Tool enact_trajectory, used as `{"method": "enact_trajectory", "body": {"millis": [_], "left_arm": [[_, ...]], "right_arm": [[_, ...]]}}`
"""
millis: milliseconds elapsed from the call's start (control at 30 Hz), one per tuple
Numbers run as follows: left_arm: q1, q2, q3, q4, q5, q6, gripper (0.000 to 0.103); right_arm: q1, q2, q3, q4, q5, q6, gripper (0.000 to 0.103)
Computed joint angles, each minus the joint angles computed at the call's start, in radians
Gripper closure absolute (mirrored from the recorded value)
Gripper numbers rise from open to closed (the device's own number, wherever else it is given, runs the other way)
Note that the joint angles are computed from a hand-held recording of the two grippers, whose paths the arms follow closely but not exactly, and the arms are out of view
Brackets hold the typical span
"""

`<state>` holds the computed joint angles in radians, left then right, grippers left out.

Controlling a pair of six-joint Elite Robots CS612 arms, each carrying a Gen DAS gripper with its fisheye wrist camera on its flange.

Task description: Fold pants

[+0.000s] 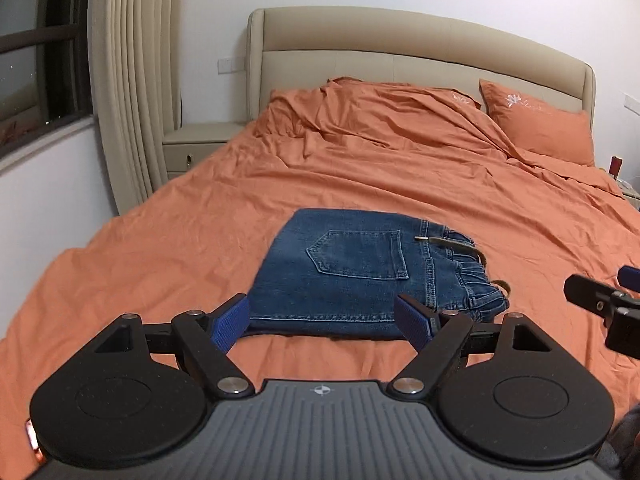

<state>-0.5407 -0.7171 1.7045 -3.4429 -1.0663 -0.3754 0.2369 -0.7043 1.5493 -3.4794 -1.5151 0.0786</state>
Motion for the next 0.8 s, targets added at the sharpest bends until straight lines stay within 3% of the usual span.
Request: {"method": "enact_trajectory", "body": {"millis": [167, 333, 567, 800], "left_arm": [[0.002, 0.029, -0.039, 0.021, -0.004, 0.032, 0.008], [0.004, 0.059, -0.083, 0.077, -0.015, 0.085, 0.008], [0.014, 0.06, -0.088, 0.115, -0.042, 0.087, 0.011], [0.004, 0.053, -0.081, 0.128, 0.001, 0.085, 0.011]], "right_arm": [[0.011, 0.031, -0.047, 0.099, -0.061, -0.016, 0.021], [0.01, 0.058, -0.087, 0.178, -0.072, 0.001, 0.021], [0.011, 0.072, -0.104, 0.24, -0.077, 0.015, 0.021], [0.009, 0.069, -0.089, 0.228, -0.061, 0.019, 0.021]]}}
